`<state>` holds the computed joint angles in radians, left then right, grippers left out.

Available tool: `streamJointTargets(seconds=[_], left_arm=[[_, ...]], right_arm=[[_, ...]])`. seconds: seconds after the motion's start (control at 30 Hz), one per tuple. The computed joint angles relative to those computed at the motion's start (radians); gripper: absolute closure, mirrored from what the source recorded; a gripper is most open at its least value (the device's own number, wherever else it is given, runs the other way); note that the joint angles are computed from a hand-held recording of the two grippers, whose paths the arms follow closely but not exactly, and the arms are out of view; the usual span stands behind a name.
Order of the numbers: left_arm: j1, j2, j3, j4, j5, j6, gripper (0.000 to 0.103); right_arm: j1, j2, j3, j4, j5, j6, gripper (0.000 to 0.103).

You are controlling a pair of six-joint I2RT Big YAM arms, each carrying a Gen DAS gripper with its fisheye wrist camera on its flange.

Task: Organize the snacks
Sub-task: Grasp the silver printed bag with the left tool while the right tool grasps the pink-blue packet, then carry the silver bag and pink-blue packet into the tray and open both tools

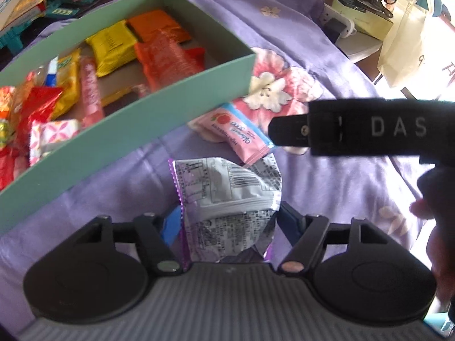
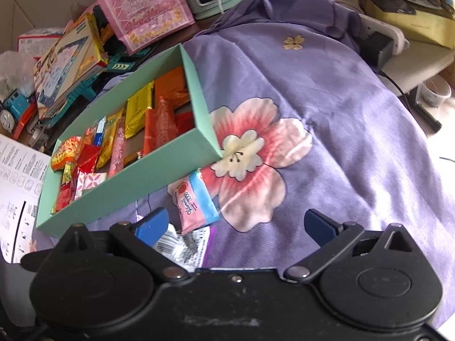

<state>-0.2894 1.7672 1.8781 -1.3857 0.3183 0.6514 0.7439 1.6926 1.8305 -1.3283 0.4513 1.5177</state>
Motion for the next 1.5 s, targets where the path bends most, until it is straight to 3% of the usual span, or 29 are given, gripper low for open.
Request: streamJointTargets(seconds=[0.23,0.33,0.7,0.77,0.93,1.1,1.37,1.5], left_arm=[[0.076,0.042,0.061,-0.045,0.023,0.004,0.033],[0.102,0.053,0.071,-0.047,0.032,0.003,0.033],[0.13,0.093,0.12,-0.048,0.043,-0.03,0.028],[0.131,0.091,0.113,-0.04,0.044,-0.031,0.028],[0.131,0.081,0.104,-0.034,0.045,-0.027,0.032],[0.139,0.064,0.096,-0.042,0.046,-0.018,0.035],[0.162,0.008,0.086,-0.049,0.139,0.003,0.035],[0.164,0.021,0.154,-0.047,0.178,-0.035,0.035]], right_arm=[[-0.029,0.079,0.1,0.013,-0.054,-0.122,0.006],[-0.037,0.143,0.185,-0.023,-0.066,-0.174,0.012],[-0.025,0.329,0.46,-0.255,-0.016,-0.299,0.054],[-0.021,0.345,0.486,-0.283,-0.005,-0.304,0.069],[-0.012,0.301,0.425,-0.242,-0.012,-0.265,0.071],[0.008,0.267,0.399,-0.25,0.002,-0.223,0.071],[0.04,0.224,0.416,-0.293,0.061,-0.17,0.071],[0.037,0.216,0.459,-0.304,0.103,-0.182,0.071]])
